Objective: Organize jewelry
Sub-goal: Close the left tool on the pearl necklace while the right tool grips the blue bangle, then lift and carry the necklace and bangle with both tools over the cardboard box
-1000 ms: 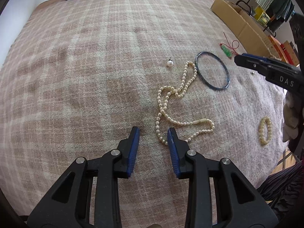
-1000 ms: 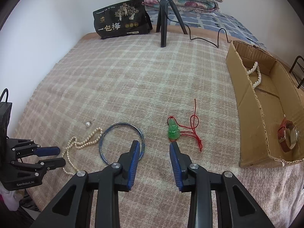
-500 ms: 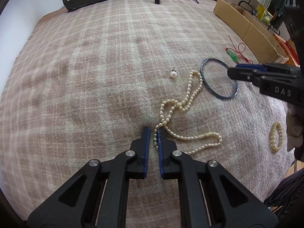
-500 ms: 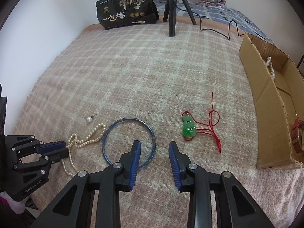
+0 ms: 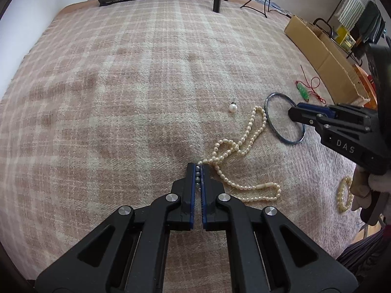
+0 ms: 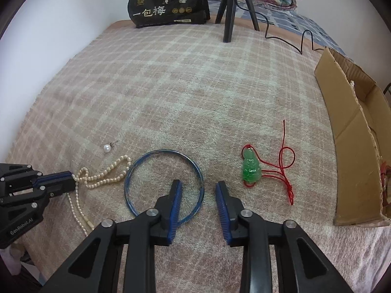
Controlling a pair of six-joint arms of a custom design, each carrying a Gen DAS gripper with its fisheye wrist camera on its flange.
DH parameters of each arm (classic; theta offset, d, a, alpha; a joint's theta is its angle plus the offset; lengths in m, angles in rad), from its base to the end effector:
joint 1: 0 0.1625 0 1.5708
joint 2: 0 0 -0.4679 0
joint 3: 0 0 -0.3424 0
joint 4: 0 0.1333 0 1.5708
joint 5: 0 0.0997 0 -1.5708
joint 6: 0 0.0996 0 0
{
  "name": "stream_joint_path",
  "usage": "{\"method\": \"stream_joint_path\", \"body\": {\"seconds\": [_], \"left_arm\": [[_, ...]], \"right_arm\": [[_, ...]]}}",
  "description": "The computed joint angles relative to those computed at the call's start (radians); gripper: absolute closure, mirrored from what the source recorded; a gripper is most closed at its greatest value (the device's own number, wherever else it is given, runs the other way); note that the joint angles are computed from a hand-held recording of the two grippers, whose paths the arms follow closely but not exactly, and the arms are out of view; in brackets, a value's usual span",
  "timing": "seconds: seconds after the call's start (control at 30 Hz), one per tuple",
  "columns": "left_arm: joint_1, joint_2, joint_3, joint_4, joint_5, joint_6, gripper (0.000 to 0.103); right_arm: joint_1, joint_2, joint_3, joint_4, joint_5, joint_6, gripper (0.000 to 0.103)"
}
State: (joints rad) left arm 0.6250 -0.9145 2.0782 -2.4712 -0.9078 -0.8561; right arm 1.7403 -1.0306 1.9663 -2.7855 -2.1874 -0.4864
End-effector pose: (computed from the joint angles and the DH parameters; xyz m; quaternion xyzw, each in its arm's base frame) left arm -0.2891 -0.4486 0.1170 0.0847 0.9345 -0.1759 0.2976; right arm 0.1694 -0.5412 0.2375 0.2640 -0.9069 0.0834 0.3176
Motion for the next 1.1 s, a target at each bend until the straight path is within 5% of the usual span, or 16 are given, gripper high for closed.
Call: {"method": "stream_joint_path", "body": {"seconds": [0.07,0.17,0.7,1.1], "left_arm": [[-0.004,-0.011,0.003,0.000,0.008,-0.003,0.101],[-0.014,-0.019,0.004,-0.012,0.021,0.000,0.101],[-0.074,-0.057,0.006,-0.055,0.114,0.034,0.101],[-0.082,-0.091,-0.009,-0.159,0.096,0.052,0.101]], "right_arm": [[0.001,-0.002,0.004,-0.005,0.005,-0.002,0.098],[0.002,-0.008,0.007,-0.006,0.014,0.004,0.101],[0.070,-0.042,0.040,-0.132,0.042,-0.091,0.102],[0.111,-0.090,0.051,-0.212,0.039,-0.144,0.102]]}}
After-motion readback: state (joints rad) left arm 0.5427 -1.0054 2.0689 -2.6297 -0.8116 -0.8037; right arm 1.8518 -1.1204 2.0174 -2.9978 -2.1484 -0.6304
